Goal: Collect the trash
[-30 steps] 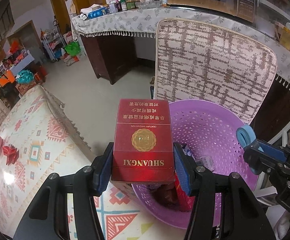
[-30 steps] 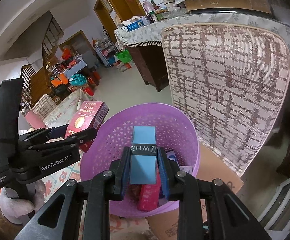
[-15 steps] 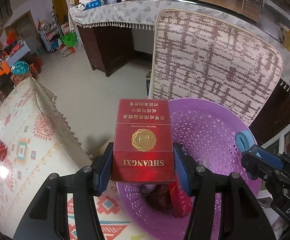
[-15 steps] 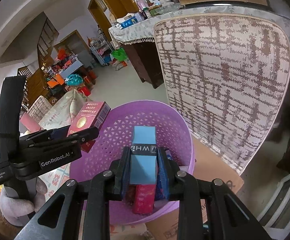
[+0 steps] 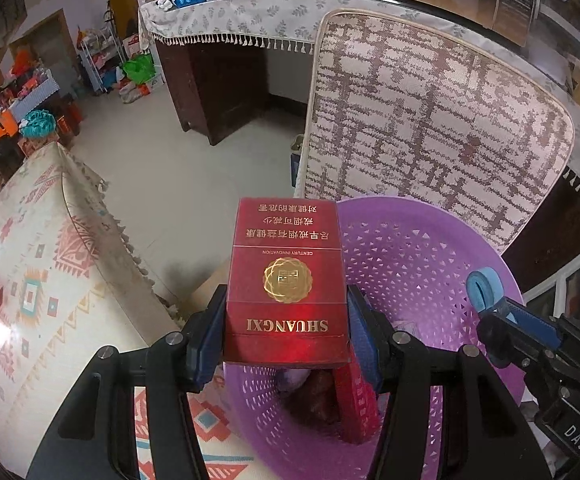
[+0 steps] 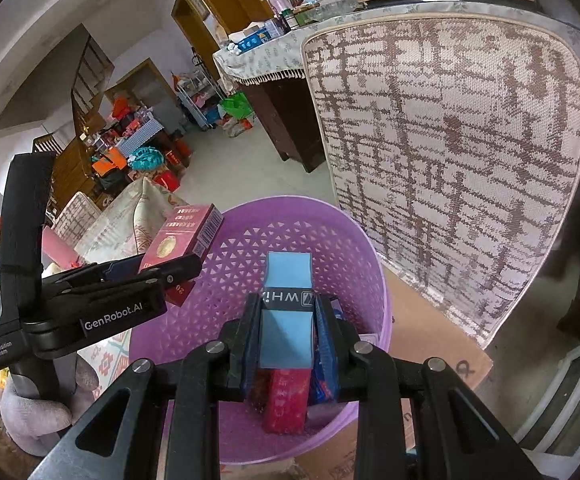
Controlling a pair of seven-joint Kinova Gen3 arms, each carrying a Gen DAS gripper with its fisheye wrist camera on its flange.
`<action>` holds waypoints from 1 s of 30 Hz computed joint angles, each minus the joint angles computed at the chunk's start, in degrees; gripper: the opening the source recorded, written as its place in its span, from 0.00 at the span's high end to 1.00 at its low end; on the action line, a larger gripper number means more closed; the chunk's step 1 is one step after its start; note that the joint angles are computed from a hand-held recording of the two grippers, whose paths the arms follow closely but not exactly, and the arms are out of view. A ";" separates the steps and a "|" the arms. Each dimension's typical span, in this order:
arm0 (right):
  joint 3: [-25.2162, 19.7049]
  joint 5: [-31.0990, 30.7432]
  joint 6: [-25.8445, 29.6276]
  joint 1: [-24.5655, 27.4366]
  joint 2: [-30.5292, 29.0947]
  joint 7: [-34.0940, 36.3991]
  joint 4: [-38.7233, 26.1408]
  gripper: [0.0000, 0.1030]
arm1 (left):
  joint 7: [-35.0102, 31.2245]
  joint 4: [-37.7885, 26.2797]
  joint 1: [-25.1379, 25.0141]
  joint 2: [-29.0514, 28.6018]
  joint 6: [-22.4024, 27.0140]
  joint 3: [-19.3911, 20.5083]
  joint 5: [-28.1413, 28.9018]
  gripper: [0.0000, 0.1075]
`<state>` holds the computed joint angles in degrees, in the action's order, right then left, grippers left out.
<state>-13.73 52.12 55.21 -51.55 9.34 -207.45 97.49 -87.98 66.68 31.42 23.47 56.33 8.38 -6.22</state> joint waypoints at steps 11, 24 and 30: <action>0.07 1.14 2.36 -1.04 0.25 -0.48 -1.06 0.59 | -4.14 3.25 -3.72 -3.48 -2.67 1.96 6.28 0.32; -2.46 6.54 12.99 -6.93 0.77 -11.06 -1.50 0.29 | -9.01 16.11 -10.71 -16.24 -6.77 2.70 16.39 0.28; -3.45 9.41 21.29 -11.79 2.59 -15.56 -3.16 0.17 | -12.29 23.81 -13.64 -23.83 -8.23 1.62 22.22 0.26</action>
<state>-17.18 61.53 76.50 -63.33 11.94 -223.01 94.33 -100.27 90.49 17.78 -0.36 48.11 10.01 16.01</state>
